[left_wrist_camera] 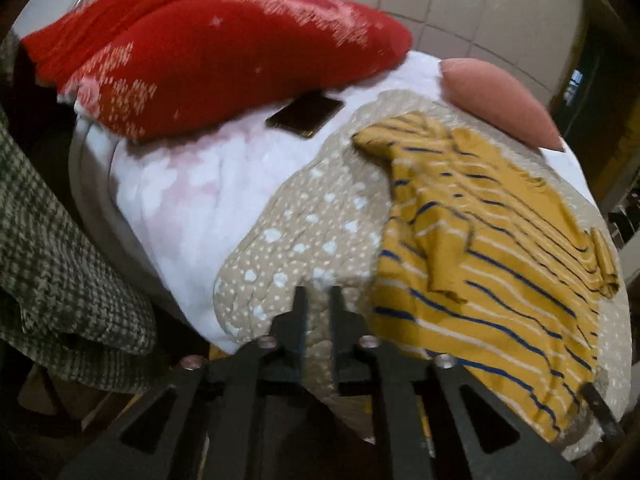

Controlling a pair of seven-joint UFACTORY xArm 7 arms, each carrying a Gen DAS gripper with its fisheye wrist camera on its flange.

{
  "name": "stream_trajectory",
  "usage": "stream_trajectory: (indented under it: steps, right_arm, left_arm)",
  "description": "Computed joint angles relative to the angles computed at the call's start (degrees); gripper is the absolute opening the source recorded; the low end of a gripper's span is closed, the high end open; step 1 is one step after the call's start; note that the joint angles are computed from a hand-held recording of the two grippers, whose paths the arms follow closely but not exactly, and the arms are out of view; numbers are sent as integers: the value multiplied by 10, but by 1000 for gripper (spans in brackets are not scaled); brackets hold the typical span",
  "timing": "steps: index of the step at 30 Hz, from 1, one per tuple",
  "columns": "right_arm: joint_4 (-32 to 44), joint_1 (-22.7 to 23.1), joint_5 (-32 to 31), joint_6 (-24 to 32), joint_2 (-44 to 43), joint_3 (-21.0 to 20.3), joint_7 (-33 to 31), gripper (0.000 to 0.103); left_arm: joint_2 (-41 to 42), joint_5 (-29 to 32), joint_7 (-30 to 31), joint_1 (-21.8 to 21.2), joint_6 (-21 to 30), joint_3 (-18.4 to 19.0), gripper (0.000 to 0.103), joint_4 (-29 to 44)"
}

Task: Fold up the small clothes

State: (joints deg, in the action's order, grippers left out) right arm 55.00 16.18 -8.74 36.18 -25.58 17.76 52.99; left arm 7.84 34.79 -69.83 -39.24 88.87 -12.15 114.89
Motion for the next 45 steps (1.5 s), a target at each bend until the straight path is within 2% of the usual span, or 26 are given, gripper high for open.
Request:
stream_trajectory:
  steps: [1, 3, 6, 7, 9, 10, 11, 12, 13, 14, 17, 20, 23, 26, 27, 29, 30, 31, 32, 33, 35, 38, 40, 41, 43, 45]
  right_arm:
    - [5, -9, -17, 6, 5, 16, 15, 97]
    - [23, -9, -41, 16, 24, 32, 19, 95]
    - [26, 5, -55, 14, 27, 33, 11, 71]
    - [16, 17, -43, -2, 23, 21, -1, 60]
    - [2, 28, -16, -17, 13, 4, -11, 52]
    - [-5, 31, -5, -21, 8, -3, -14, 42]
    - [-12, 37, 12, -28, 3, -13, -23, 36]
    - [-26, 55, 49, -49, -4, -37, -45, 23]
    - [-39, 75, 90, -72, -9, -62, -69, 14]
    - [-54, 96, 134, -94, -18, -88, -92, 14]
    - [-70, 100, 179, -104, -46, -98, -129, 13]
    - [-86, 91, 200, -96, -92, -103, -149, 13]
    - [-109, 72, 204, -76, -139, -95, -146, 13]
    - [-100, 48, 184, -36, -145, -80, -150, 18]
    - [-87, 13, 146, -4, -148, -56, -140, 20]
    - [-58, -26, 100, 30, -142, -40, -136, 21]
    - [-39, -47, 77, 39, -133, -37, -138, 29]
    - [-20, -67, 55, 42, -120, -37, -139, 46]
    - [-3, -88, 33, 38, -105, -35, -139, 57]
    - [15, -112, 10, 27, -83, -34, -134, 73]
    - [59, -147, -10, 13, -21, -46, -115, 75]
    - [116, -155, 8, -15, 65, -86, -98, 74]
    - [168, -168, 1, -8, 124, -104, -72, 74]
    - [192, -173, 22, -3, 151, -111, -73, 74]
    - [234, -152, 117, 3, 208, -157, -108, 75]
    - [260, -152, 195, -20, 251, -173, -126, 75]
  left_arm:
    - [5, 5, 5, -2, -2, -1, 45, 8]
    - [10, 5, 4, -3, -10, 2, 60, 9]
    - [19, -22, 15, 5, -38, 5, 62, -2]
    - [21, -28, 25, 10, -48, 8, 65, -10]
    - [55, -31, 56, 5, -37, 10, 65, 14]
    - [87, -38, 83, -1, -22, 12, 65, 47]
    - [99, -45, 95, -6, -20, 17, 58, 59]
    - [109, -50, 103, -12, -26, 21, 31, 67]
    - [120, -55, 105, -20, -19, 27, 12, 86]
    - [133, -57, 106, -30, -6, 33, 8, 114]
    - [127, -64, 107, -55, 5, 48, 8, 139]
    - [78, -84, 93, -58, -16, 41, 8, 89]
    - [52, -81, 82, -62, -11, 24, 9, 51]
    - [17, -87, 83, -48, -41, 8, 12, -9]
    - [13, -83, 84, -45, -44, 3, 12, -15]
    - [9, -59, 83, -43, -49, -4, 15, -15]
    - [8, -41, 83, -45, -50, -6, 19, -11]
    - [11, -29, 82, -46, -49, -8, 24, -2]
    - [14, -19, 81, -46, -50, -8, 27, 4]
    - [19, -11, 80, -48, -51, -7, 35, 13]
    - [27, -8, 79, -46, -59, -2, 39, 27]
    - [49, -19, 82, -48, -62, 5, 39, 54]
    - [68, -21, 89, -55, -52, 12, 39, 78]
    - [71, -22, 91, -60, -52, 16, 39, 79]
    - [83, -24, 93, -66, -46, 24, 39, 90]
    - [96, -31, 94, -69, -35, 32, 39, 107]
